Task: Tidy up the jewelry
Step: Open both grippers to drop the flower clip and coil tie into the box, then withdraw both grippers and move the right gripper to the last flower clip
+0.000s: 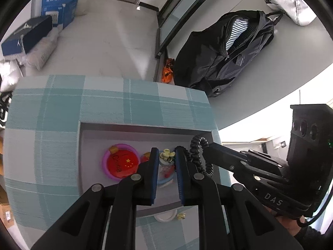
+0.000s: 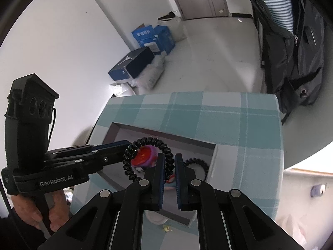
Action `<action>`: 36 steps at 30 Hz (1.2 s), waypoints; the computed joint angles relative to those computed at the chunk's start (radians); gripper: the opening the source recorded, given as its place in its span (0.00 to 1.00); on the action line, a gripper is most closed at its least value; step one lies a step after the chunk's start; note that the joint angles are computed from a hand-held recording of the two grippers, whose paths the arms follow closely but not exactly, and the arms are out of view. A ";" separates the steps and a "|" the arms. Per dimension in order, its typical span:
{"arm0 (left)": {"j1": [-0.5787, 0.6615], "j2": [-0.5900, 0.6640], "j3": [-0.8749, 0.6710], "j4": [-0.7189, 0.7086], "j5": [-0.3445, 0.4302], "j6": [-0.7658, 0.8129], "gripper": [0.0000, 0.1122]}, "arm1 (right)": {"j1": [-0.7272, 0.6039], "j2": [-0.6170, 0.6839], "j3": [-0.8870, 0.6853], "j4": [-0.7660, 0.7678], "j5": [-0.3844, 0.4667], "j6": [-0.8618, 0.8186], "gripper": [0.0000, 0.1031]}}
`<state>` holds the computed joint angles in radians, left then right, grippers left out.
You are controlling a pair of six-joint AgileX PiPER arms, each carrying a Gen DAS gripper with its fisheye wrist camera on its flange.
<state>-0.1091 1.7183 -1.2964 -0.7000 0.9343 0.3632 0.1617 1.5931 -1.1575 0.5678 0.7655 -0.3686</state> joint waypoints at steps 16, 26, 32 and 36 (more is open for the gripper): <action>0.039 -0.101 0.082 0.032 -0.077 -0.056 0.73 | -0.046 -0.098 0.067 0.073 -0.039 -0.063 0.42; 0.057 -0.180 0.166 0.045 -0.139 -0.065 0.73 | -0.054 -0.153 0.107 0.098 -0.063 -0.087 0.60; -0.006 -0.242 0.225 0.198 -0.209 -0.187 0.73 | -0.057 -0.199 0.154 0.107 -0.081 -0.117 0.67; -0.053 -0.284 0.260 0.316 -0.250 -0.282 0.73 | -0.064 -0.233 0.187 0.126 -0.088 -0.146 0.71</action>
<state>-0.1623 1.4346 -1.0364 -0.3844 0.6846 0.0817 0.0979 1.3605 -0.9702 0.6941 0.6774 -0.5148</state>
